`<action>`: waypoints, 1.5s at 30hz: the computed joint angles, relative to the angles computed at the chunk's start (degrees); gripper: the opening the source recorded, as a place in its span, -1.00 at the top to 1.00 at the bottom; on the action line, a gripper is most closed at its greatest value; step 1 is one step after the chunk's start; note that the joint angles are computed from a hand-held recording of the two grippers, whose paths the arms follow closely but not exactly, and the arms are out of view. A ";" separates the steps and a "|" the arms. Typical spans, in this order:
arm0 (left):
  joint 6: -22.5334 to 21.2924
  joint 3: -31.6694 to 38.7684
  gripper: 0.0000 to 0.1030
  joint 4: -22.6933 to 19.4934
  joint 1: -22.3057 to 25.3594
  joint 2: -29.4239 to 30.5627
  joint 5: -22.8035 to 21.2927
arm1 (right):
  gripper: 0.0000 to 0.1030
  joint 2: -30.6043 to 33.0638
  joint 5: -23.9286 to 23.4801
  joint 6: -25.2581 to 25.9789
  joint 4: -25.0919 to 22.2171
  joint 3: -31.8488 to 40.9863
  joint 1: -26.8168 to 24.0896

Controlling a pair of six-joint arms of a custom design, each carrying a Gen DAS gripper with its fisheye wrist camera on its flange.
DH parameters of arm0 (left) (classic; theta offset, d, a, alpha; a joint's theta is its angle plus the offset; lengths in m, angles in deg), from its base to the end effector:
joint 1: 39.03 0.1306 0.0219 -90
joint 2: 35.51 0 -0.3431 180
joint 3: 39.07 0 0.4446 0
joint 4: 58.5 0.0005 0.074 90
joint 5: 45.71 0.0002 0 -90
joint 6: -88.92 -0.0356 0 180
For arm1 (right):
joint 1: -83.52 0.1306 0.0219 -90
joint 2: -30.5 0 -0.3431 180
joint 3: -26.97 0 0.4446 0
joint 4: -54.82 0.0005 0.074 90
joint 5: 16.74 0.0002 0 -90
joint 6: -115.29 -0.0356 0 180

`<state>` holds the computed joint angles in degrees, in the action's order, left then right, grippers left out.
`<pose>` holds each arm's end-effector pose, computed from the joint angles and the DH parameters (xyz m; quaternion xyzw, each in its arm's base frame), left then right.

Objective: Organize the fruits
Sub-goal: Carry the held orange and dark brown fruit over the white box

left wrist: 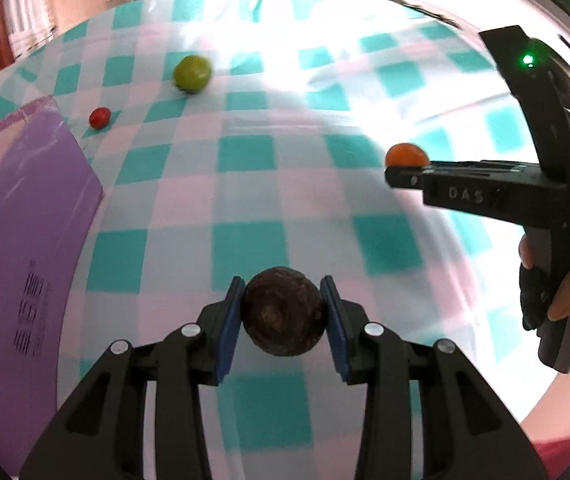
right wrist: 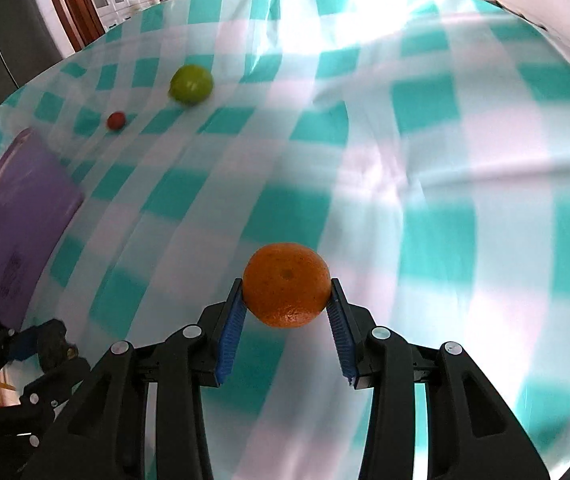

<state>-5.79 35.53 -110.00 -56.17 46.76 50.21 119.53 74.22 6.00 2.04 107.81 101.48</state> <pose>0.4501 -0.1432 0.3172 0.1959 0.9427 -0.0782 0.2585 0.4847 0.1560 0.3144 0.0133 0.9680 0.0724 0.2401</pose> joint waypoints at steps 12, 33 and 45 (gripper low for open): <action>-9.77 -6.06 0.24 -2.49 -1.79 -15.36 5.71 | 0.21 -19.40 7.75 -9.25 -9.80 -7.87 6.12; -10.36 -8.84 0.24 -4.48 15.29 -31.06 14.84 | 0.20 -14.09 8.08 -7.00 -11.32 4.57 20.94; -2.21 -5.21 0.24 -2.09 34.88 -25.60 11.06 | 0.20 12.17 -9.15 7.24 -10.02 29.74 24.59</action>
